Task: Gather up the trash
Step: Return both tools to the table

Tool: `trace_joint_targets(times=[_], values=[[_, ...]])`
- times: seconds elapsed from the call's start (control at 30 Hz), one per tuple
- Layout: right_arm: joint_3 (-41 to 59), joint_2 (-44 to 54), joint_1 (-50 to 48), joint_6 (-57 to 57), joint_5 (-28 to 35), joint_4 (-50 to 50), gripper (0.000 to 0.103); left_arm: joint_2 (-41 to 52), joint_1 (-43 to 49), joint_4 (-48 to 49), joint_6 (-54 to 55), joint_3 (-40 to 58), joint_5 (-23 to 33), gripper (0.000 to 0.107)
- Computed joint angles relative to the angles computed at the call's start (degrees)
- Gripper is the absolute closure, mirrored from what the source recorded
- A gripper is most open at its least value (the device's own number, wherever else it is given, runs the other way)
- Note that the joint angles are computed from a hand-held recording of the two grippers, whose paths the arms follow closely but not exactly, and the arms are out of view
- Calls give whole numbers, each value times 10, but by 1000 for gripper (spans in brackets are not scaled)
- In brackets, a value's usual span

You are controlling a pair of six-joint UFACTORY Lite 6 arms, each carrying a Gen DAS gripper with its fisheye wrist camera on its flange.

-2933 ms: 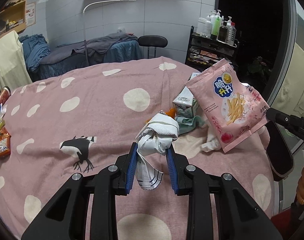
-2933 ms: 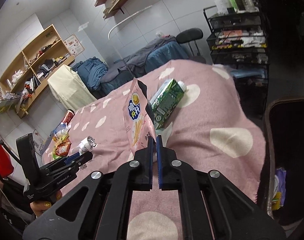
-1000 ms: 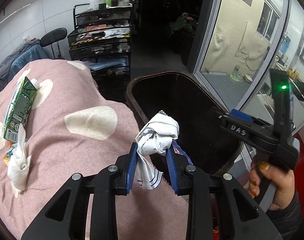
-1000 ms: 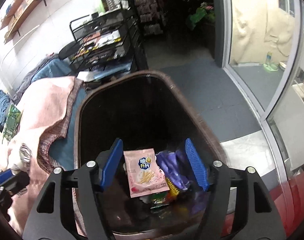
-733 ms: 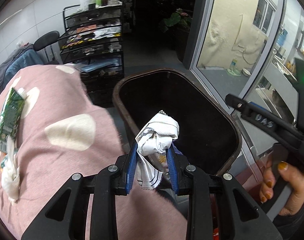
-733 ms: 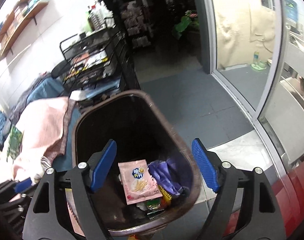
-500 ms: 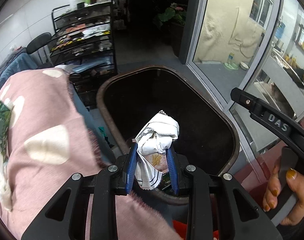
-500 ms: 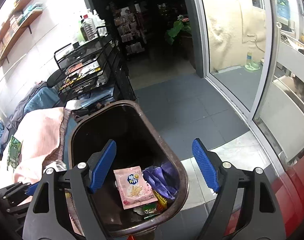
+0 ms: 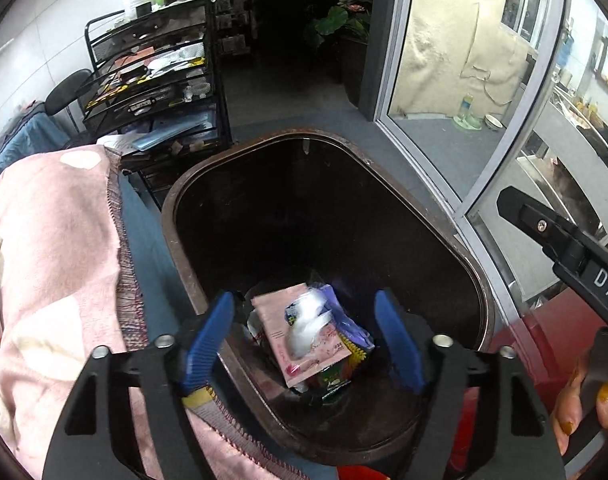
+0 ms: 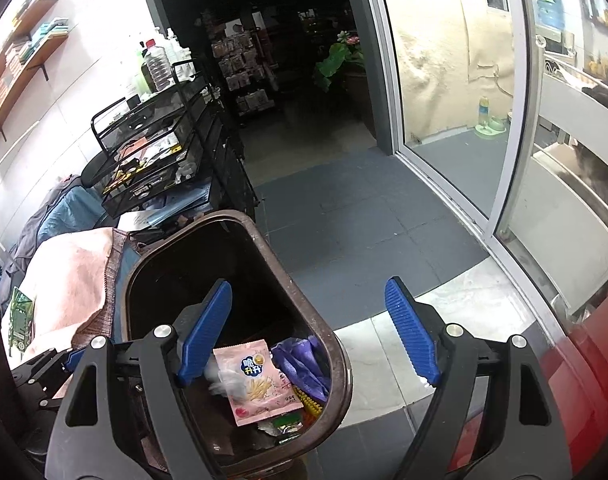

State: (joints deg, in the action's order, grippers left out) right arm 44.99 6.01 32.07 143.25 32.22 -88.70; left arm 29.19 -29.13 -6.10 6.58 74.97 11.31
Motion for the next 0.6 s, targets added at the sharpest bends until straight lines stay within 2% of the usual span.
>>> trace_joint_targets(times=[0.13,0.4,0.6], values=[[0,2,0,3,3,0,21,-2,-9,93,-84,-12,-18,24],[2,6,0,12,-3,-16,15,-44,6,-15,29,-44,-24,19],[11,15,14,10,-2,-23,13,-126,15,12,11,-115,-35,17]])
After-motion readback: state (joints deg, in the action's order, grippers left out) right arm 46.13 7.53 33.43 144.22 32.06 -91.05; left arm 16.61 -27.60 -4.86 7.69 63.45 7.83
